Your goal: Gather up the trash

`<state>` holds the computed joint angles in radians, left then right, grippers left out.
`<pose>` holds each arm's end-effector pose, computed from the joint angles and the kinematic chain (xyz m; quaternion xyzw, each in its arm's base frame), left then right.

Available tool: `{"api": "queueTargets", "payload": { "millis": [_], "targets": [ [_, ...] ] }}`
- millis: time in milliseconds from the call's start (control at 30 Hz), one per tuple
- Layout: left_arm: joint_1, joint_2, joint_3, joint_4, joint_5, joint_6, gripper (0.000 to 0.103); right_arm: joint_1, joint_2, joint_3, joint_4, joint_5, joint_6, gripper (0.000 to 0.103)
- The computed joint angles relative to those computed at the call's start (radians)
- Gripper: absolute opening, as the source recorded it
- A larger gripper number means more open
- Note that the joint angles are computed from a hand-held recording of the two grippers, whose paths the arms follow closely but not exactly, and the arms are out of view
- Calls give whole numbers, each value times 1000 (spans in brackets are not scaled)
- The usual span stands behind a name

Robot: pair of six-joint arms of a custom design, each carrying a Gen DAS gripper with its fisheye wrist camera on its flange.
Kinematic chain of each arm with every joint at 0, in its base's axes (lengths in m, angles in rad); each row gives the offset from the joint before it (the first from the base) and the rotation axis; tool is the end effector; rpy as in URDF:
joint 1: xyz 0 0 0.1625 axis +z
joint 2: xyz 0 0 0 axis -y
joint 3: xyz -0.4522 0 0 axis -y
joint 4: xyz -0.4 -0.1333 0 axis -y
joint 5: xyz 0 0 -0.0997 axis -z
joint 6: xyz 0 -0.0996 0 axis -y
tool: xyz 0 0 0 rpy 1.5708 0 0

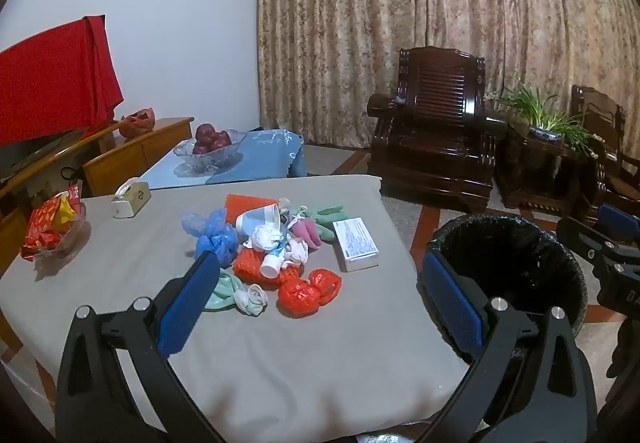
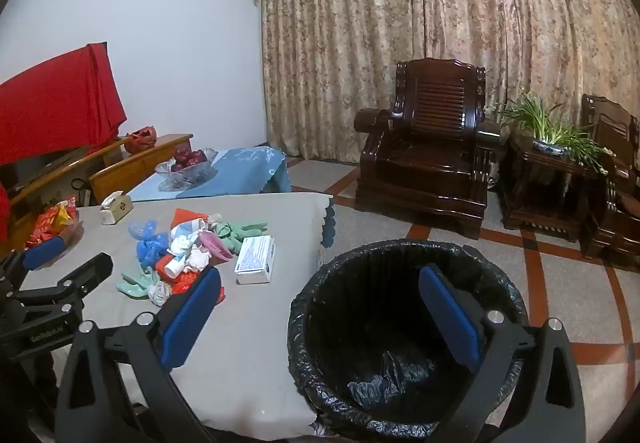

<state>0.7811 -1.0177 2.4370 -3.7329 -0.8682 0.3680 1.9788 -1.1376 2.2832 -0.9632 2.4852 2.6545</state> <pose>-0.1611 -0.4380 0.1633 0.3741 0.8007 -0.4003 0.2422 0.2073 -0.3424 0.0995 0.0438 -0.7439 0.5602 0.3617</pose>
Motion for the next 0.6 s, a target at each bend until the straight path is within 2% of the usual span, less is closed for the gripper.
{"api": "queueTargets", "payload": {
  "millis": [600],
  "targets": [
    [0,2,-1,0,-5,-7,98,0,-3,2,-6,2,-13,97]
  ]
}}
